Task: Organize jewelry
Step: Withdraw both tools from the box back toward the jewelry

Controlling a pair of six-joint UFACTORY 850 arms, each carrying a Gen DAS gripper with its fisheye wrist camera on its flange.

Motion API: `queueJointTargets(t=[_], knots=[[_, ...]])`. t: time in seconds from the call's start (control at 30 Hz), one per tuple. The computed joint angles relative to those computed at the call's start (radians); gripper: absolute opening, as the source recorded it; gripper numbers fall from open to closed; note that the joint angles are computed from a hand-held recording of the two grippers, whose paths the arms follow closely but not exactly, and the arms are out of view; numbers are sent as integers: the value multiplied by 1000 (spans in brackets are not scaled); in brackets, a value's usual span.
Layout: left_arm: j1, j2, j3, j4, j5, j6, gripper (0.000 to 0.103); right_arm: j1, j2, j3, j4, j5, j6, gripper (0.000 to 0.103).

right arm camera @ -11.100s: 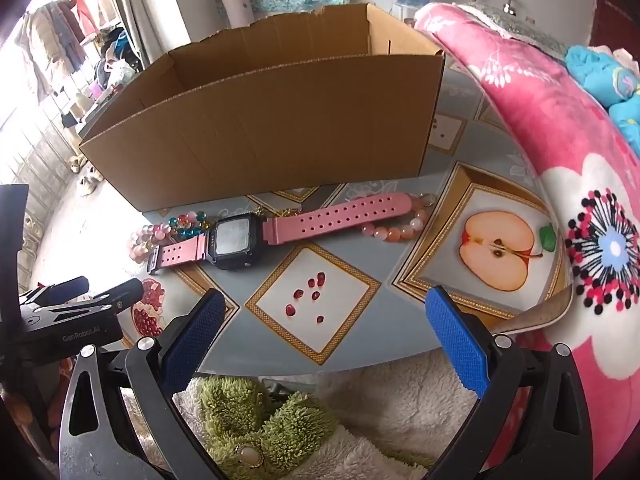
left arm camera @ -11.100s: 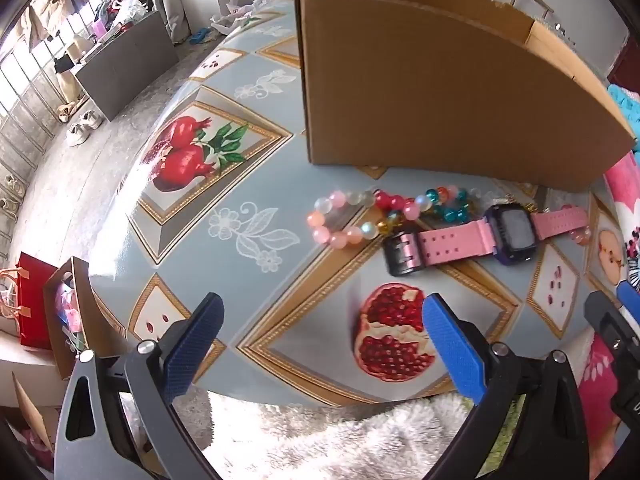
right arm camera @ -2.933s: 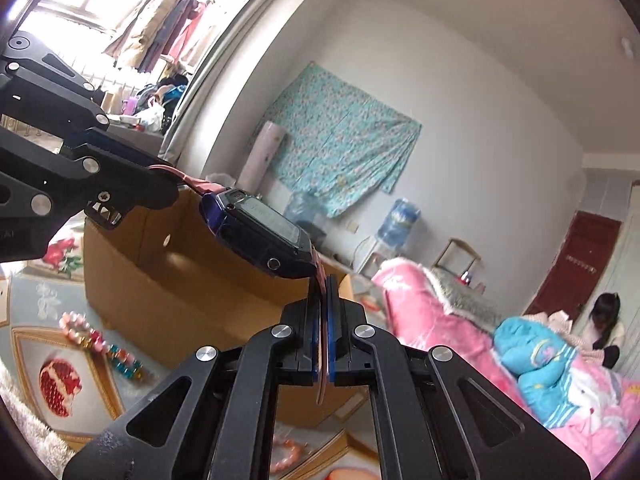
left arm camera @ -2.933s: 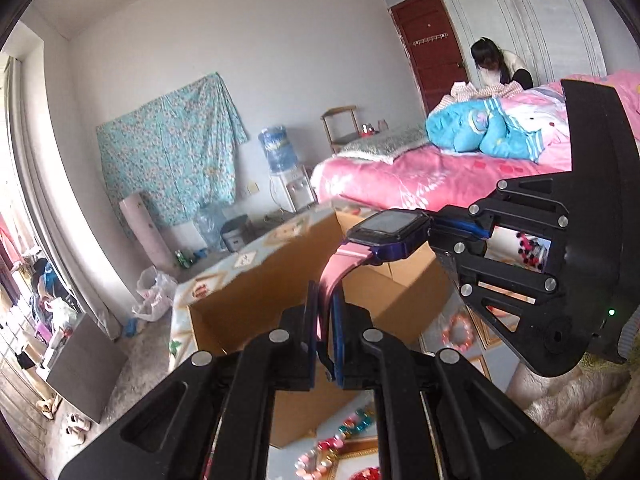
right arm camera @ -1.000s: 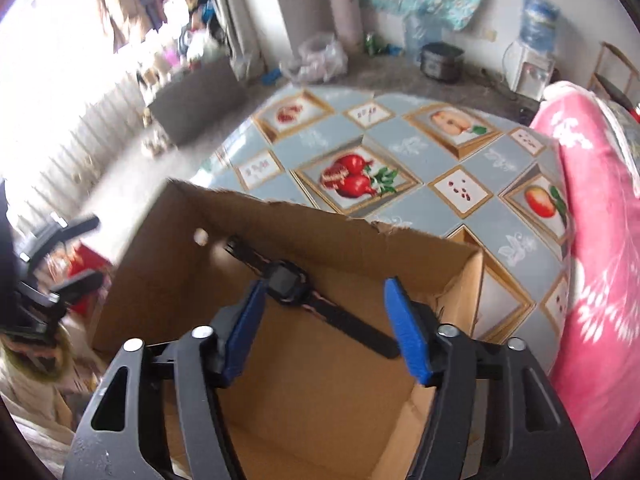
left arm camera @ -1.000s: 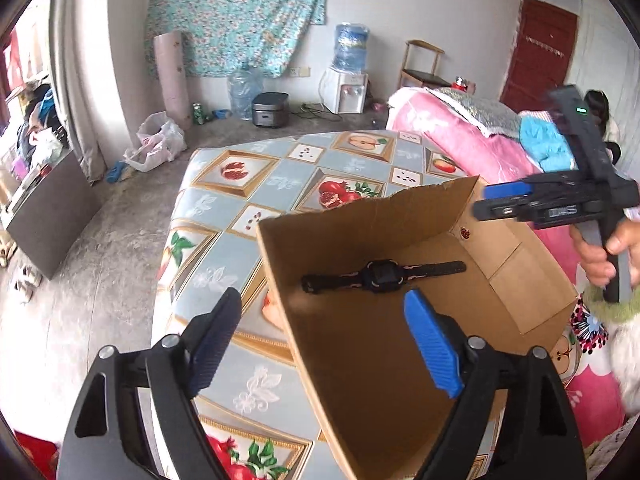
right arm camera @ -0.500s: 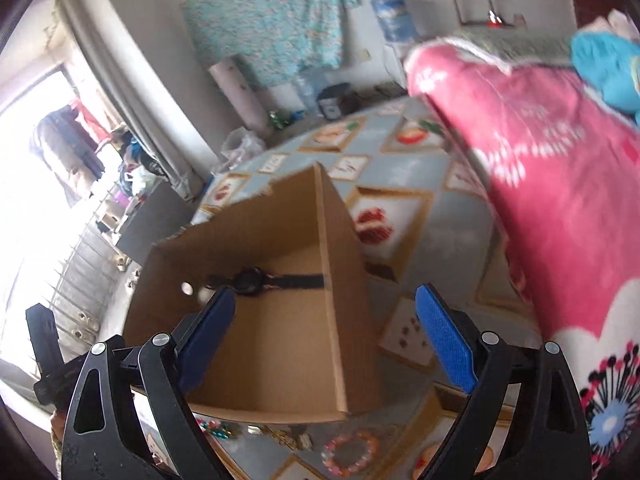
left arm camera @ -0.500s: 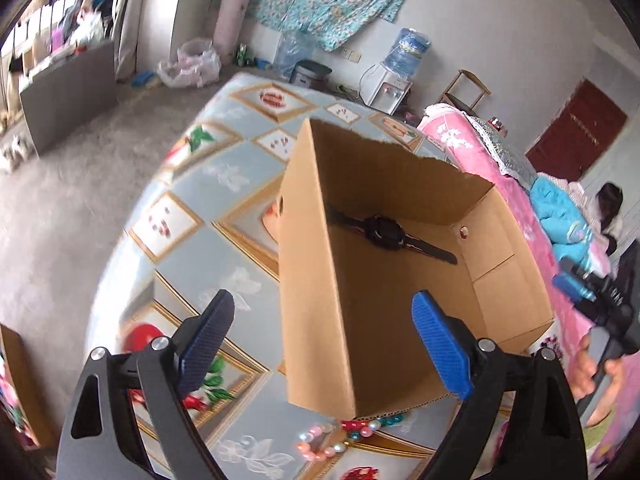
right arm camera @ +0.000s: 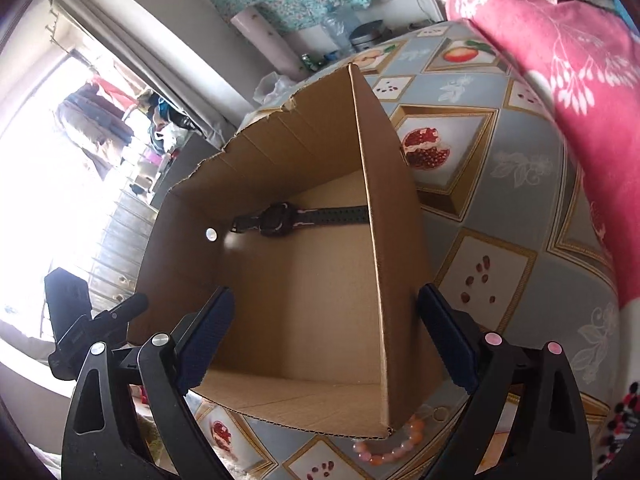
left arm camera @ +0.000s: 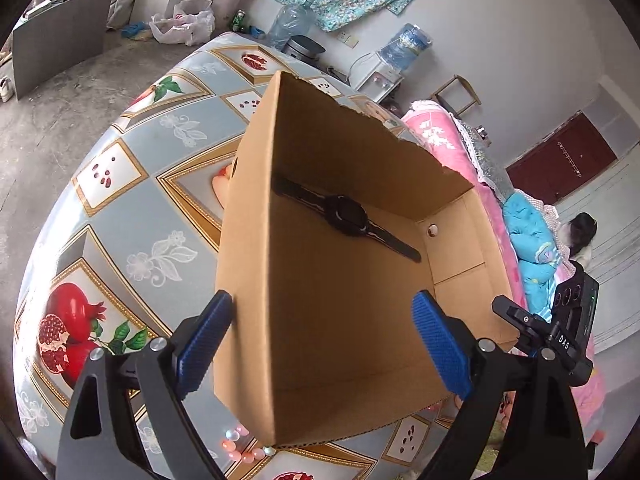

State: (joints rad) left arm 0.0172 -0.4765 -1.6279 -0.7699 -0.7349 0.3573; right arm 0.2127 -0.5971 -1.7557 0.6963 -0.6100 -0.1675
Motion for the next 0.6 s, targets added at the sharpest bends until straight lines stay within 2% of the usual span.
queueJointTargets(t=[0.2, 0.4, 0.6], knots=[[-7, -10, -25, 52, 26, -14, 88, -6, -26, -37, 28, -8, -25, 90], [-11, -34, -56, 71, 27, -26, 88, -2, -45, -72, -36, -6, 27, 90], [-14, -17, -24, 68, 51, 2, 89, 0, -36, -53, -42, 12, 33, 89]])
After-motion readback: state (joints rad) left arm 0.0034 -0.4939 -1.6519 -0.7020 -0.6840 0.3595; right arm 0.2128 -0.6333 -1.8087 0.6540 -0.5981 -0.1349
